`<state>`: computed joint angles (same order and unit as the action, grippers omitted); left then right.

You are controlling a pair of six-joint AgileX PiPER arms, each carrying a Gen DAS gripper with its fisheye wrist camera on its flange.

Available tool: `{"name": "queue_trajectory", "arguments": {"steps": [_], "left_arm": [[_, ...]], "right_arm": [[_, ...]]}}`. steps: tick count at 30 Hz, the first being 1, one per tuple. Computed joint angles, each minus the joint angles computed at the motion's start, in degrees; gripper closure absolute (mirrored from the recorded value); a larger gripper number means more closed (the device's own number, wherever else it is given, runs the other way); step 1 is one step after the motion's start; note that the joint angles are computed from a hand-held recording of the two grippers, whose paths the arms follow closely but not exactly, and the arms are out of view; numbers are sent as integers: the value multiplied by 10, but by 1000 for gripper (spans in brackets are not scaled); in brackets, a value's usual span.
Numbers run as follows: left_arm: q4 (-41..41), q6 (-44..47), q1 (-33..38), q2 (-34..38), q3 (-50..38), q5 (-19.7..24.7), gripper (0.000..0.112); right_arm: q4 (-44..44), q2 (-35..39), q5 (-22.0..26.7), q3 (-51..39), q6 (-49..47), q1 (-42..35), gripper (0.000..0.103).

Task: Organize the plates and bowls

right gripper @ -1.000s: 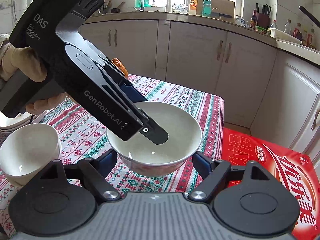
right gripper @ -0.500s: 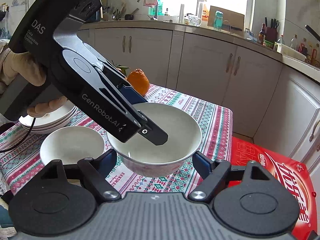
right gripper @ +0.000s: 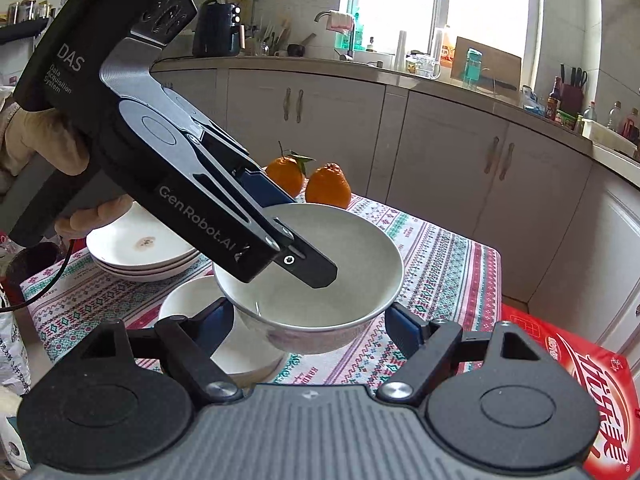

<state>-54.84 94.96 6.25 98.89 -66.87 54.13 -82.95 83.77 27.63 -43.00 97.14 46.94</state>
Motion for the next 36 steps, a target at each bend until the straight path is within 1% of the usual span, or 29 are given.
{"name": "queue_trajectory", "arguments": {"steps": [6, 13, 23, 36], "left_arm": [[0, 17, 41, -4, 19, 5, 52], [-2, 36, 67, 3, 37, -3, 51], [2, 40, 67, 21, 41, -7, 52], [2, 37, 72, 41, 36, -5, 51]], "right_arm": [[-4, 28, -18, -21, 8, 14, 17], [-24, 53, -46, -29, 42, 16, 17], [-13, 76, -64, -32, 51, 13, 17], [-8, 85, -87, -37, 48, 0, 17]]}}
